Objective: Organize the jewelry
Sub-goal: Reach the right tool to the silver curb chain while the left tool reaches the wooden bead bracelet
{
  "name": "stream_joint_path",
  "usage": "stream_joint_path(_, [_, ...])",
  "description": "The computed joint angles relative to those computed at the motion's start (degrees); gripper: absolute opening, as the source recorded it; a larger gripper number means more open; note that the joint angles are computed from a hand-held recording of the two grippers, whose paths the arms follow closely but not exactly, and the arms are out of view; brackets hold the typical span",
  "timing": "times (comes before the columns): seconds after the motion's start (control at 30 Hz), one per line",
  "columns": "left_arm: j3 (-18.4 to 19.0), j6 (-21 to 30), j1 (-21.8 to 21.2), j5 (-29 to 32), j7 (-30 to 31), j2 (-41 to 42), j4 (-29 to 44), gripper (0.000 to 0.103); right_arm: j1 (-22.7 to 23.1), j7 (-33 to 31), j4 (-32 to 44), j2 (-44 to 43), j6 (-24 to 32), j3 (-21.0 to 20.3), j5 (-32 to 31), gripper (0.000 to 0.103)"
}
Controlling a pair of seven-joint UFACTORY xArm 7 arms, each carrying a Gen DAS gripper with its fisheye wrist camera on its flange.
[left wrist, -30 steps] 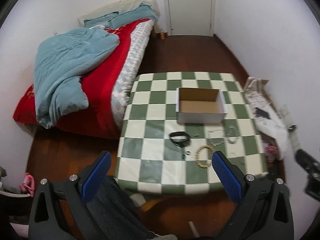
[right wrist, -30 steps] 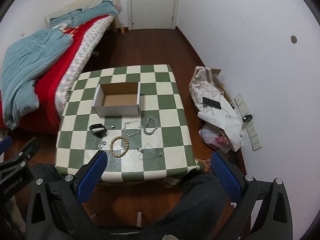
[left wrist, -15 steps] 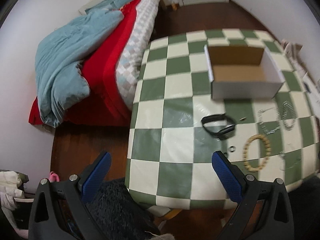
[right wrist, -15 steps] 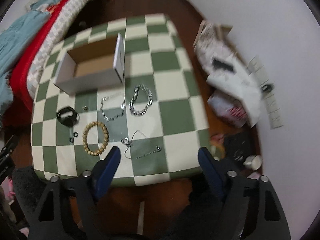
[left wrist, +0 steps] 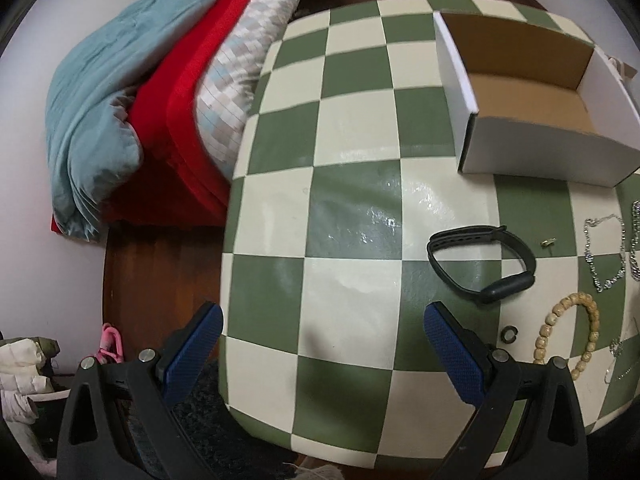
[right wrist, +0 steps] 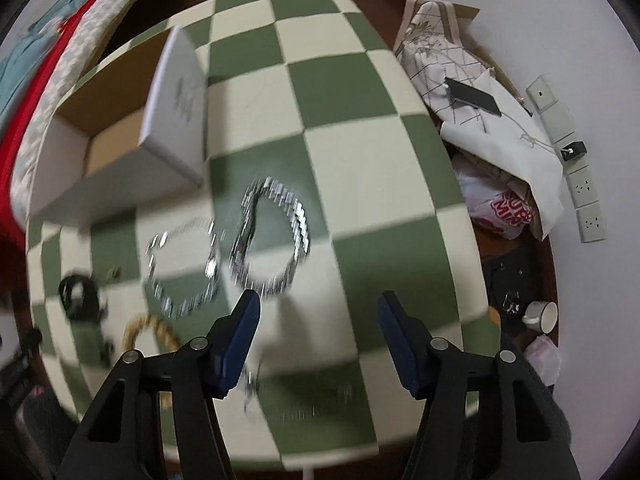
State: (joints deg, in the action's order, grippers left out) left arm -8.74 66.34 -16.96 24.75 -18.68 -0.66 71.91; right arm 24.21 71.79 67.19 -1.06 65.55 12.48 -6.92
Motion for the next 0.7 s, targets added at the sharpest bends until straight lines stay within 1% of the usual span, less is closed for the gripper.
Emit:
stream_joint_path(0.03, [-0.02, 0.06, -0.02, -0.07, -0.06, 0.20, -0.01, 0.102, -0.24, 0.63, -0.05, 0.54, -0.45, -0.23, -0.81, 0.063])
stream_joint_path(0.1, [-0.11, 0.29, -0.20, -0.09, -0.13, 0.46, -0.01, 0.102, -0.47, 0.87, 1.23, 2.20, 0.99, -0.55, -1.97, 0.063])
stream_joint_path(0.2, [-0.37, 0.62, -0.64, -0.72, 0.11, 0.05, -0.38, 0.102, -0.71, -0.96, 2.14, 4.37, 0.80, -1.16, -0.60, 0.062])
stream_joint_path(0.23, [-0.46, 0.58, -0.76, -0.88, 0.18, -0.02, -0.38, 0.102, -0.51, -0.46, 1.42, 3.98, -0.79, -1.19, -1.33, 0.056])
stream_joint_path(0.27, [-0.63, 0.45, -0.96, -1.23, 0.23, -0.40, -0.61, 0.102, -0.46, -0.98, 1.37, 3.84, -0.82, -1.25, -1.79, 0.052])
stream_joint_path(0.3, [-0.84, 0.26, -1.20, -1.90, 0.46, -1.06, -1.06, 0.102, -0.30, -1.75, 1.61, 3.90, -0.88, -1.15, -2.19, 0.041])
stream_joint_path(0.33, [-1.08, 0.22, -1.42, -2.32, 0.64, -1.30, -1.22, 0.102, -0.17, -2.63, 1.86, 3.94, -0.72, -1.10, -2.50, 0.021])
stream_joint_path(0.37, [-1.34, 0.20, -1.68, -2.71, 0.80, -1.55, -1.38, 0.102, -0.08, -3.27, 1.74, 3.76, -0.48, -1.07, -2.53, 0.010])
stream_joint_path(0.4, [-1.51, 0.15, -1.86, -3.02, 0.92, -1.69, -1.43, 0.102, 0.04, -4.03, 1.87, 3.63, 0.46, -1.00, -2.47, 0.008])
stream_joint_path(0.57, [-2.39, 0.08, -2.86, -5.49, 1.31, -3.45, -2.89, 0.102, 0.04, -6.18, -1.99, -0.53, 2.40, -0.70, -0.80, 0.008])
stream_joint_path(0.67, [-2.66, 0.32, -3.30, -9.56, 1.10, -4.56, -4.26, 0.102, -0.38, -6.39, -6.06, -4.92, 3.33, -0.36, 0.81, 0.008])
stream_joint_path(0.7, [-2.70, 0.47, -3.53, -11.96, 1.26, -4.99, -4.98, 0.102, -0.58, -6.13, -7.83, -6.84, 3.37, -0.24, 1.52, 0.008])
